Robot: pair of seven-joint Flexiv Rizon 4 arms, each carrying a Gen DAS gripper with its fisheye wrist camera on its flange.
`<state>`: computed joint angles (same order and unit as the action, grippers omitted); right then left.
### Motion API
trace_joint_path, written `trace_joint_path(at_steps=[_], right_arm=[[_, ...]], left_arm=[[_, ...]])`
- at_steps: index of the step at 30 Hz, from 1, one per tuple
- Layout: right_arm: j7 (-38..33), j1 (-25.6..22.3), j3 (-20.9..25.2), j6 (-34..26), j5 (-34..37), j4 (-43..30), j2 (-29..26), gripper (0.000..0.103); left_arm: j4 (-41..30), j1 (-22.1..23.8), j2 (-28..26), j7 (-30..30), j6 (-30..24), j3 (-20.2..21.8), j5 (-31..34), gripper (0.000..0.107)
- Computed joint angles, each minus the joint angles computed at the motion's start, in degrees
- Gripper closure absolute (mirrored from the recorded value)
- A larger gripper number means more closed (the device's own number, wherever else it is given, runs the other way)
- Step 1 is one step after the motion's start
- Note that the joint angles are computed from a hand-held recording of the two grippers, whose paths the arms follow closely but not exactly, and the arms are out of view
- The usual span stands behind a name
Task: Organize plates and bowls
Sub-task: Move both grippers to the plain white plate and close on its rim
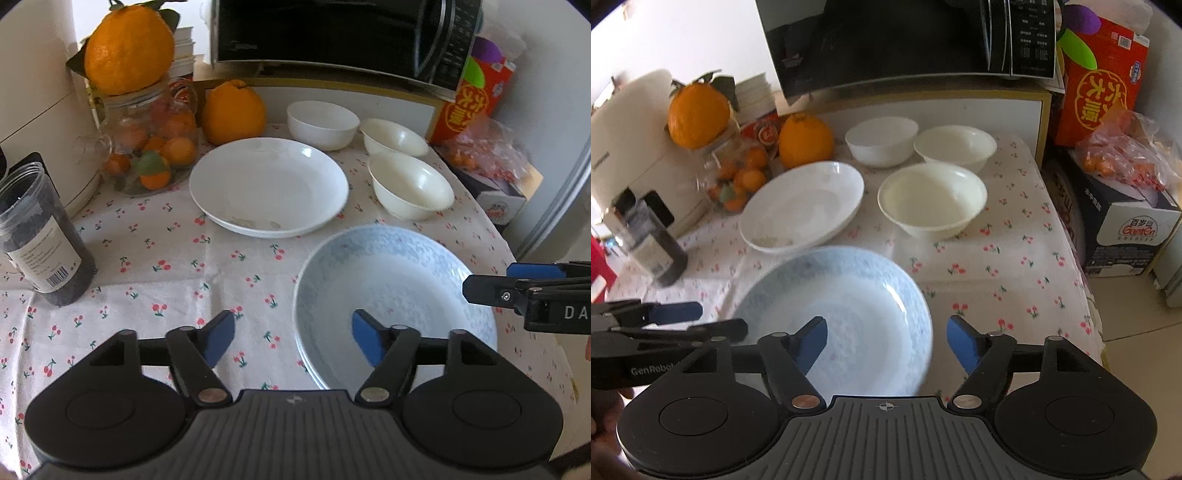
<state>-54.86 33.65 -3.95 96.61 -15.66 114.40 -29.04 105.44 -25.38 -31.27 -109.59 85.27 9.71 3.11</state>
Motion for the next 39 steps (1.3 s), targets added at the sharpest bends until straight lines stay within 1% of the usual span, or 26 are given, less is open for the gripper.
trace_joint_path(at_steps=[6, 10, 13, 17, 24, 28, 31, 36, 39], right_arm=[[1.3, -2.2, 2.8, -1.3, 0.6, -4.5, -2.1, 0.022], [2.6, -3.6, 4.5, -2.5, 0.9, -8.1, -4.1, 0.021], [3.4, -6.0, 7.5, -4.1, 1.5, -11.3, -6.0, 0.021], [3.8, -8.8, 11.3, -6.0, 2.3, -15.1, -8.4, 0.021], [2.5, -11.0, 15.5, -7.8, 3.1, -21.1, -12.3, 0.021], [0.1, -14.3, 21.0, -8.3, 4.9, -25.0, -15.6, 0.021], [-0.8, -15.8, 23.7, -9.4, 6.8, -27.8, -17.6, 0.021], [-0.8, -16.0, 24.9, -10.1, 9.6, -32.0, -20.6, 0.021], [-2.8, -17.7, 28.2, -8.9, 10.8, -34.5, -23.1, 0.021]], left_arm=[[-3.0, -1.0, -1.0, -3.1, -2.1, 2.4, 0.1, 0.018], [-5.3, -0.9, -1.9, -5.8, -4.4, 3.4, 0.8, 0.014], [-6.7, -0.4, -2.4, -7.6, -5.8, 3.6, 1.6, 0.012], [-8.9, -0.1, -3.5, -10.1, -7.7, 4.2, 3.2, 0.011], [-13.1, 0.4, -5.8, -14.0, -10.0, 5.1, 6.3, 0.009], [-15.0, 1.0, -7.3, -15.6, -9.9, 5.5, 7.5, 0.009], [-16.1, 1.4, -8.5, -17.1, -9.0, 5.8, 7.8, 0.009], [-17.2, 2.6, -10.5, -18.3, -6.5, 5.3, 6.3, 0.012], [-17.3, 2.9, -11.7, -18.1, -3.2, 5.4, 5.6, 0.015]])
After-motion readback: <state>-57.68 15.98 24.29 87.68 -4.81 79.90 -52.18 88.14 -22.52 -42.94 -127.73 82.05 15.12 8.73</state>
